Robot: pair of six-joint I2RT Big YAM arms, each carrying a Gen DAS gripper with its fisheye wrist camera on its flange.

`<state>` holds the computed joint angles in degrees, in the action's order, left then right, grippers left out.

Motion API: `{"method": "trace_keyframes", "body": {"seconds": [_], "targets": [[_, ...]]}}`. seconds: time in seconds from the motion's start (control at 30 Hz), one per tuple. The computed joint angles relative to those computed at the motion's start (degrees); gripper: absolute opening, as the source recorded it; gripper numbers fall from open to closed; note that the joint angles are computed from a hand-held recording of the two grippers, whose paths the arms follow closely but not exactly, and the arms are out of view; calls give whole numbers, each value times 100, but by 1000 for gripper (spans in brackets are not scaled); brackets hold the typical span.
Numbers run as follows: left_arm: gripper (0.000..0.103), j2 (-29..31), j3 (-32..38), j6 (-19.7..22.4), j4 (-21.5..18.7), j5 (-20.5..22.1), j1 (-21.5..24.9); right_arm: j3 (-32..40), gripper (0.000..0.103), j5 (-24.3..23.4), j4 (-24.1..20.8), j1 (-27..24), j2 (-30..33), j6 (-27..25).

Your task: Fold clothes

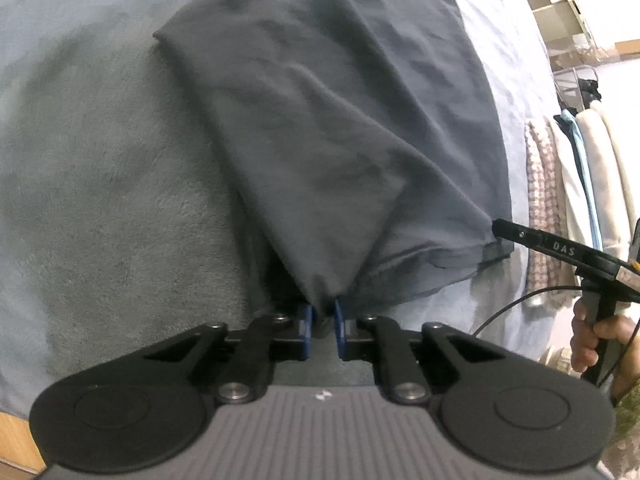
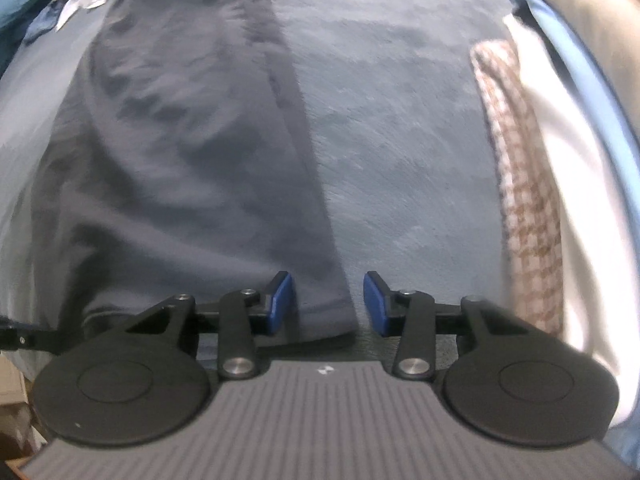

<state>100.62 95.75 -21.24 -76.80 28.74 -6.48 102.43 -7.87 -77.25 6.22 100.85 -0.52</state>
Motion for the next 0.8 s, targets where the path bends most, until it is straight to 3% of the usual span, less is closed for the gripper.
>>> {"method": "trace_keyframes", "body": {"seconds": [0.07, 0.2, 0.27, 0.37, 0.53, 0.8], "targets": [[2, -9, -31, -39, 57, 115, 60, 27, 10, -225, -47, -59, 39, 22], [1, -38, -10, -27, 86, 610, 252, 11, 6, -186, 30, -58, -76, -131], [1, 21, 131, 63, -122, 920, 386, 124, 5, -142, -81, -51, -88, -207], [1, 156, 413, 372, -529, 1041, 530, 416, 5, -109, -373, -45, -36, -257], [1, 505, 811, 695, -890, 660, 407, 620, 5, -43, -608, -18, 109, -385], [7, 787, 976, 1457, -1256, -193, 152, 319, 8, 123, -469, 87, 223, -558]]}}
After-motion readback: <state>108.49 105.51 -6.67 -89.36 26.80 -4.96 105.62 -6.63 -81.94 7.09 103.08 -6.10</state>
